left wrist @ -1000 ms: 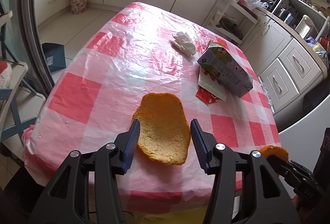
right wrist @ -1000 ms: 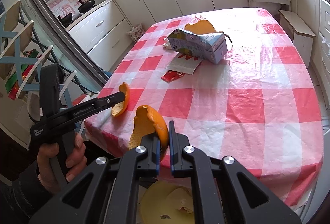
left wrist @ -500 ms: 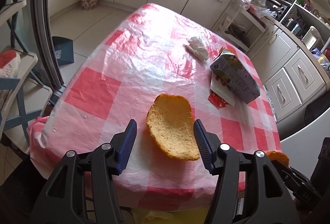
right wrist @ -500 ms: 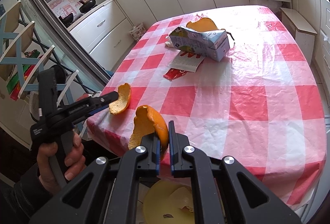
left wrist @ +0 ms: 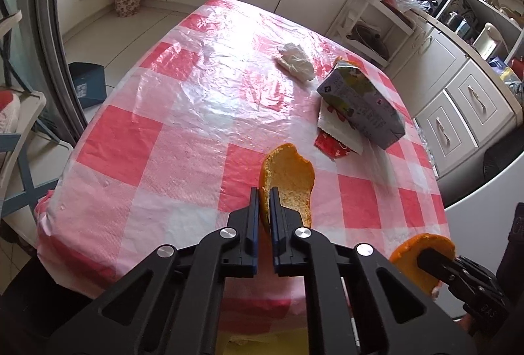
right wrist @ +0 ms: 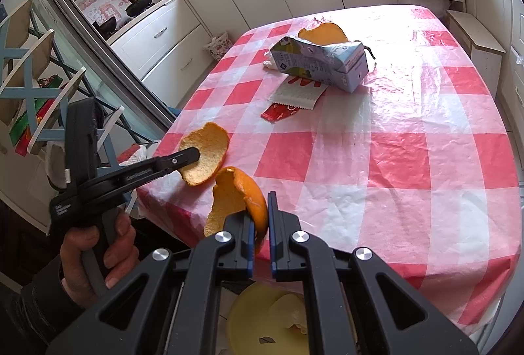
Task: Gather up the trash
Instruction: 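Lower both peels into the yellow bucket and open both tools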
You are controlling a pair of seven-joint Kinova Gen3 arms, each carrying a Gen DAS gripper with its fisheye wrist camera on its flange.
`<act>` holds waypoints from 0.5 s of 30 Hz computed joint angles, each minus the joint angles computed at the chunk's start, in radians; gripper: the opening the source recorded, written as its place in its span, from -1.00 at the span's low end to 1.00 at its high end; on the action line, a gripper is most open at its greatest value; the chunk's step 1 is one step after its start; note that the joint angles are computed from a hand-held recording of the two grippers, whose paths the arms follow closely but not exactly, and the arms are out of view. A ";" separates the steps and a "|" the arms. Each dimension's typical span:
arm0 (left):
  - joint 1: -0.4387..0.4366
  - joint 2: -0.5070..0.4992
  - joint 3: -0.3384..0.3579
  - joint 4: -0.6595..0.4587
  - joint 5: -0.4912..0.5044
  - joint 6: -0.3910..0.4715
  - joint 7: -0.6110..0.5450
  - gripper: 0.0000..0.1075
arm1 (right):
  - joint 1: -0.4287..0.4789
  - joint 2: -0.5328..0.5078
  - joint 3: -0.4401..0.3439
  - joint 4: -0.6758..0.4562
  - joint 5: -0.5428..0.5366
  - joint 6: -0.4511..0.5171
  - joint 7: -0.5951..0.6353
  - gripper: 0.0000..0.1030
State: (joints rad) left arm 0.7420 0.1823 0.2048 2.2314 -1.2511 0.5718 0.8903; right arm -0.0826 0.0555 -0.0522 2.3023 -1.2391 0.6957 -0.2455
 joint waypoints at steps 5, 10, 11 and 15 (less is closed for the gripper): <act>0.048 -0.051 0.056 0.008 0.055 0.073 -0.021 -0.90 | -0.003 -0.029 0.003 0.011 0.012 0.006 -0.008 -0.85; 0.064 -0.052 0.087 -0.002 0.120 0.107 -0.075 -0.90 | -0.008 -0.076 0.019 0.067 -0.007 0.012 0.009 -0.85; 0.060 -0.049 0.083 -0.003 0.132 0.103 -0.085 -0.89 | -0.009 -0.081 0.022 0.082 -0.010 0.012 0.011 -0.85; 0.057 -0.067 0.067 0.031 0.108 0.083 -0.004 -0.78 | -0.006 -0.110 0.041 0.129 -0.023 0.019 0.021 -0.85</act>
State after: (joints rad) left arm 0.7993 0.1152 0.2718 2.2628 -1.1426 0.6545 0.8865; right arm -0.0887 -0.0545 -0.0110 2.4312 -1.2619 0.7148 -0.2243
